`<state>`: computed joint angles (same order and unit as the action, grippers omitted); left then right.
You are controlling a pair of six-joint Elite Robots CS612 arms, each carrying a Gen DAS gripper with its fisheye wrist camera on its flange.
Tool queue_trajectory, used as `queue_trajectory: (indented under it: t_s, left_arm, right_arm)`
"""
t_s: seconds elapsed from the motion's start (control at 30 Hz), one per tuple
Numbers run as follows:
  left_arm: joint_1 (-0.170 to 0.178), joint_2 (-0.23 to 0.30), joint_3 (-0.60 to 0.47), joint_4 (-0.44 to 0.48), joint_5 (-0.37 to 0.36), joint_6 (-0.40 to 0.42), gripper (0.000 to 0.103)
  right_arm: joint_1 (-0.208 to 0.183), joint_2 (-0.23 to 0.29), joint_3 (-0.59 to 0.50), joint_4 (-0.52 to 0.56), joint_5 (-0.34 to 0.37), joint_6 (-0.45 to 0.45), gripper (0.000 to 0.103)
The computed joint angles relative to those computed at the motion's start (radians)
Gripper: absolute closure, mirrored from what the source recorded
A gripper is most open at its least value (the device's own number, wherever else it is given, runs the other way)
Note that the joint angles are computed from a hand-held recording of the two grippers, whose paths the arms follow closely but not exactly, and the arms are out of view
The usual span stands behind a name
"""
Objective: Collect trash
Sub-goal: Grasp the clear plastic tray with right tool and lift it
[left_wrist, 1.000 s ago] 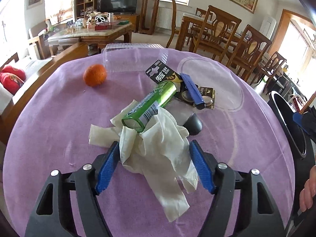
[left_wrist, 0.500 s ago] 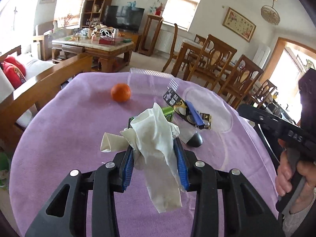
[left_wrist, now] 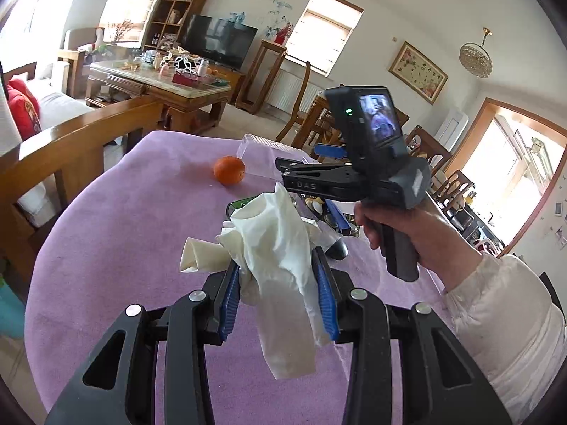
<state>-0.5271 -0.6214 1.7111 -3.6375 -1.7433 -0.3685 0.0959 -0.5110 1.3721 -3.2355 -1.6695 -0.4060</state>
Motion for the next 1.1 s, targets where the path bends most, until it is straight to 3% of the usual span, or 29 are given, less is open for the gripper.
queue_trajectory:
  t_s: [0.03,0.1,0.17,0.2,0.43,0.73,0.9,1.1]
  left_arm:
    - [-0.003,-0.001,-0.001,0.004,0.006,0.008,0.065]
    - [-0.01,-0.005,-0.002,0.017,0.017,0.014,0.065]
    - [-0.008,-0.003,-0.006,0.019,0.012,0.004,0.065]
    - [-0.007,-0.003,-0.001,0.012,0.008,-0.004,0.065]
    - [-0.009,-0.003,-0.002,0.015,0.013,-0.005,0.065]
    - [-0.036,-0.015,0.034,-0.039,0.061,0.042,0.065]
    - [-0.067,-0.034,0.059,-0.055,0.063,0.083,0.065]
    - [-0.124,-0.058,0.079,-0.083,0.066,0.151,0.065]
  right_arm:
    - [0.0,0.009,-0.013,0.01,0.005,-0.008,0.032]
    - [0.003,0.021,-0.029,0.017,-0.01,-0.002,0.046]
    - [0.006,0.029,-0.042,0.017,-0.032,0.011,0.088]
    - [0.002,0.026,-0.04,0.023,-0.018,0.031,0.095]
    - [-0.014,-0.012,0.02,-0.065,0.052,0.13,0.095]
    - [-0.067,-0.153,0.244,-0.239,0.241,0.301,0.095]
    - [-0.093,-0.217,0.373,-0.334,0.277,0.324,0.095]
    - [-0.164,-0.277,0.539,-0.48,0.344,0.387,0.095]
